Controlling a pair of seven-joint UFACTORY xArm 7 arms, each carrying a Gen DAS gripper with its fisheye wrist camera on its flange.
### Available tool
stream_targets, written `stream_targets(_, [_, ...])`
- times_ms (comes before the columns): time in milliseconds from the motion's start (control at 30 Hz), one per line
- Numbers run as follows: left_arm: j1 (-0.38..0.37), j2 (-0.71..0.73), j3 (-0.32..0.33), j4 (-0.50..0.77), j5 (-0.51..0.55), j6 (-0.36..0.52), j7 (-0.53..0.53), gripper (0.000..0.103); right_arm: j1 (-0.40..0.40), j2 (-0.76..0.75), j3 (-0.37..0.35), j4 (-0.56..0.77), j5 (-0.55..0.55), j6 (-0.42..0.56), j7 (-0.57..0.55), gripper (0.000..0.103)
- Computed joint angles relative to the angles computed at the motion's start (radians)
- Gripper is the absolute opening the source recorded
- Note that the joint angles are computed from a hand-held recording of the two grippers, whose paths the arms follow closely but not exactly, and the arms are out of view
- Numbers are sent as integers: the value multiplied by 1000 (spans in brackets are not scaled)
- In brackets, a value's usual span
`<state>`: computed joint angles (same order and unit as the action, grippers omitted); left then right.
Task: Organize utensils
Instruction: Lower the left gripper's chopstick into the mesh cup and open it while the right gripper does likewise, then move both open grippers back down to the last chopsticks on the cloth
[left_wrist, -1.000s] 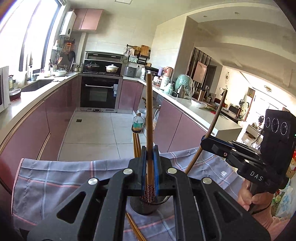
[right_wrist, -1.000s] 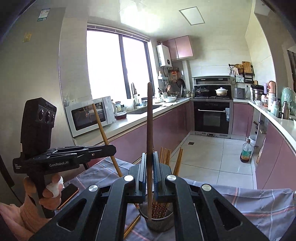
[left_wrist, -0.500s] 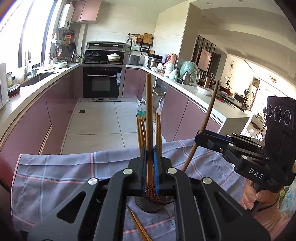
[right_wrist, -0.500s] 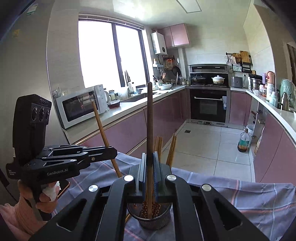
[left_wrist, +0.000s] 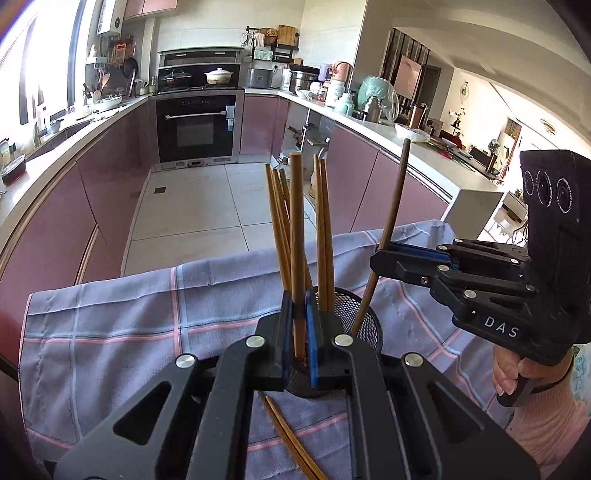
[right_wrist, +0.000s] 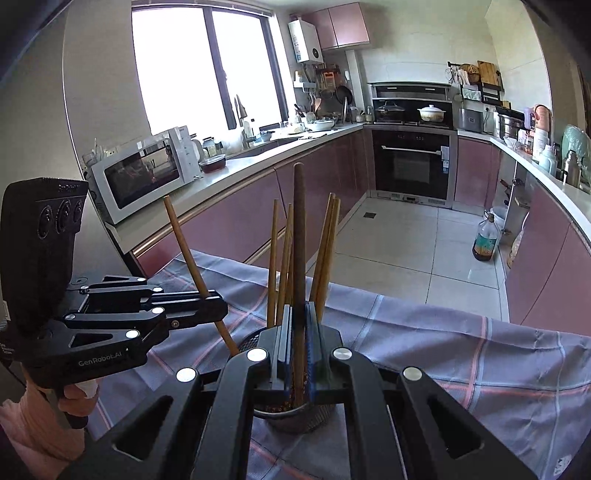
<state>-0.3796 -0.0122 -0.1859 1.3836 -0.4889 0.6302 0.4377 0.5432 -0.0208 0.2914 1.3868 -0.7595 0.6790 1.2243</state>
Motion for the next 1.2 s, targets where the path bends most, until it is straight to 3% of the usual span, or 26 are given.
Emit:
stream_targets(467, [17, 30, -5, -25, 0, -60, -20, 16, 0, -2, -9, -19, -11, -19, 57, 11])
stream_targets(667, [10, -32, 1, -118, -4, -142, -26, 22, -4, -18, 7, -42, -35, -38, 83, 20])
stream_targets(800, [-6, -88, 4, -201, 41, -220, -46, 31, -1, -29, 22, -55, -62, -43, 117, 37])
stream_targets(1200, [-46, -249, 42, -417, 132, -305, -120, 46, 23, -50, 69, -108, -93, -78, 176, 41])
